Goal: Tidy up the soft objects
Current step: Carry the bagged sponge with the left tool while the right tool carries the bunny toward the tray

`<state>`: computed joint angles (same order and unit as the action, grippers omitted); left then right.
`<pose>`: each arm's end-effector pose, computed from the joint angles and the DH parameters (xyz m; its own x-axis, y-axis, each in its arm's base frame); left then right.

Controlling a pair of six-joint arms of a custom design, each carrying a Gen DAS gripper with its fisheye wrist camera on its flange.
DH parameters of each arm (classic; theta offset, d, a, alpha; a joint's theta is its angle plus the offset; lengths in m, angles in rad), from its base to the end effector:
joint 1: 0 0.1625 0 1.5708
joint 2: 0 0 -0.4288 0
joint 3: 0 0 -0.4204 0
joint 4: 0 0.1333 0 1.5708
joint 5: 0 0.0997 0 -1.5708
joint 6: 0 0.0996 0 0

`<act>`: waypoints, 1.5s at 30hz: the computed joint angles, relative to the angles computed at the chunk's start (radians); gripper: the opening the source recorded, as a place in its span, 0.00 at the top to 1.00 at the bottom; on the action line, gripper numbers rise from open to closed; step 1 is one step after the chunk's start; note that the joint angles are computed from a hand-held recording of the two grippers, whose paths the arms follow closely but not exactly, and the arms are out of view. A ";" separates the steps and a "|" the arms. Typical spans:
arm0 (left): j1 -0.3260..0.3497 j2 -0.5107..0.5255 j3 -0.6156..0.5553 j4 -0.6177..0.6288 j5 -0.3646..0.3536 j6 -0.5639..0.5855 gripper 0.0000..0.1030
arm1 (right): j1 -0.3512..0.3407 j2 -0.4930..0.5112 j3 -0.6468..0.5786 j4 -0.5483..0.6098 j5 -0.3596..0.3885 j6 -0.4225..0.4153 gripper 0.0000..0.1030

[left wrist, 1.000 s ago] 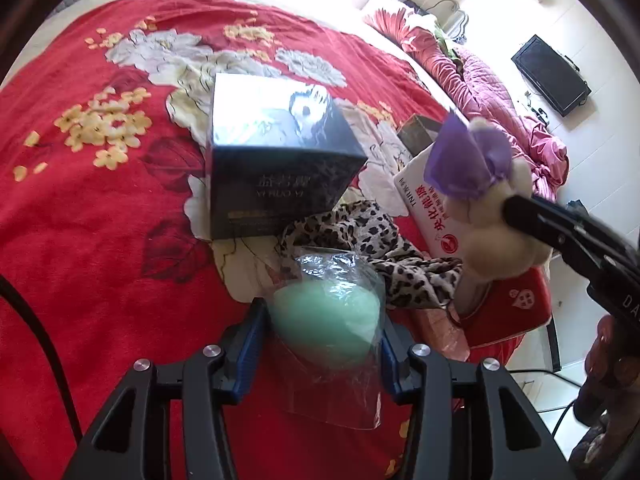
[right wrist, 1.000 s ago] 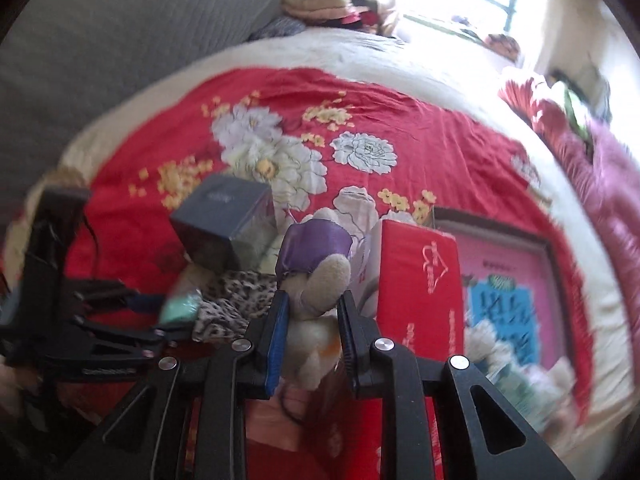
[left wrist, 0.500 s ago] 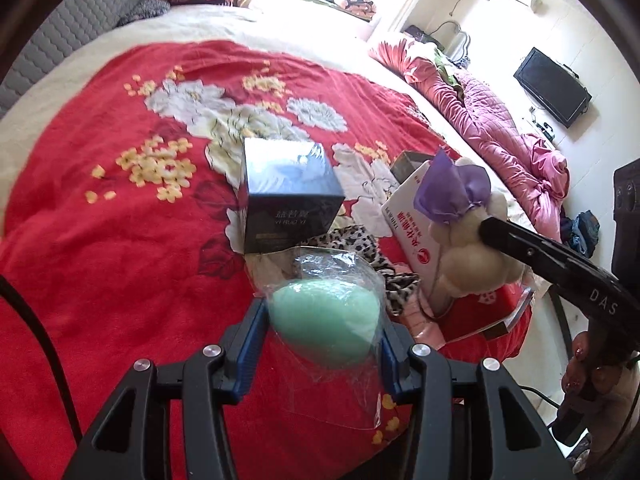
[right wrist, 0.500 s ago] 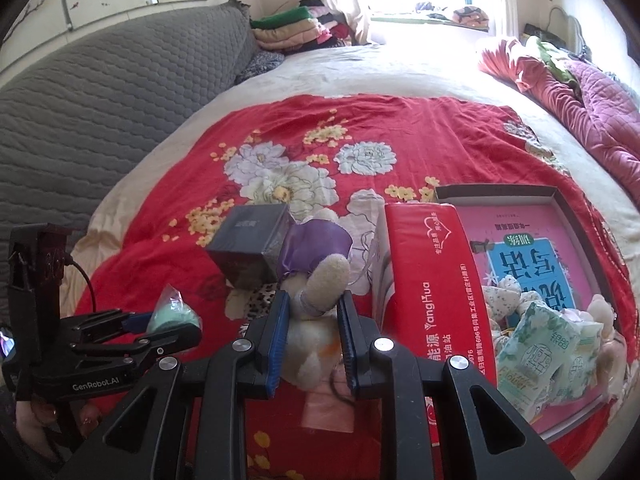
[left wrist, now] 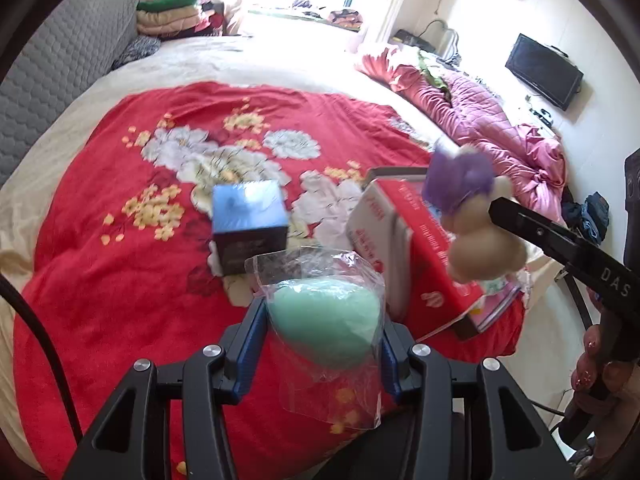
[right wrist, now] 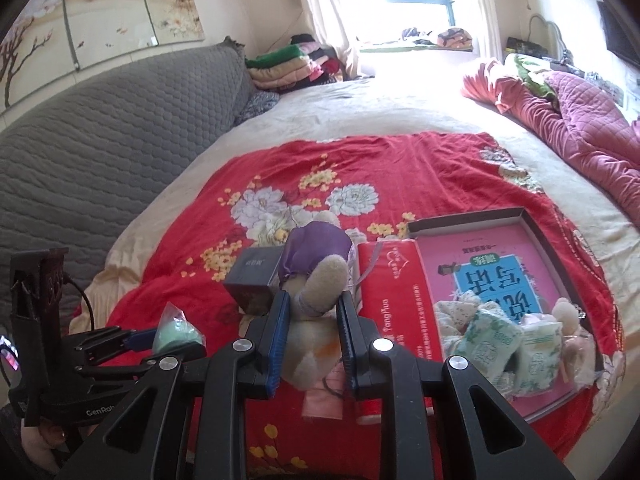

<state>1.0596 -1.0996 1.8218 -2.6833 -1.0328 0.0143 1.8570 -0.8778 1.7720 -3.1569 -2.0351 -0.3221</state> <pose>-0.1498 -0.6439 0.2255 -0.8378 0.2616 -0.4793 0.4645 0.8029 -0.3737 0.2745 -0.6184 0.1596 -0.8213 -0.2133 0.5291 -0.5033 0.7076 -0.4960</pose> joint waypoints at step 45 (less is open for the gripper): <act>0.023 -0.024 0.005 0.014 0.051 -0.066 0.52 | -0.026 0.076 0.047 0.235 0.016 -0.171 0.76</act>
<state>1.0829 -1.1234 1.8270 -2.6693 -0.9819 -0.0520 1.8313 -0.8016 1.8194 -2.9222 -2.0192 -0.4931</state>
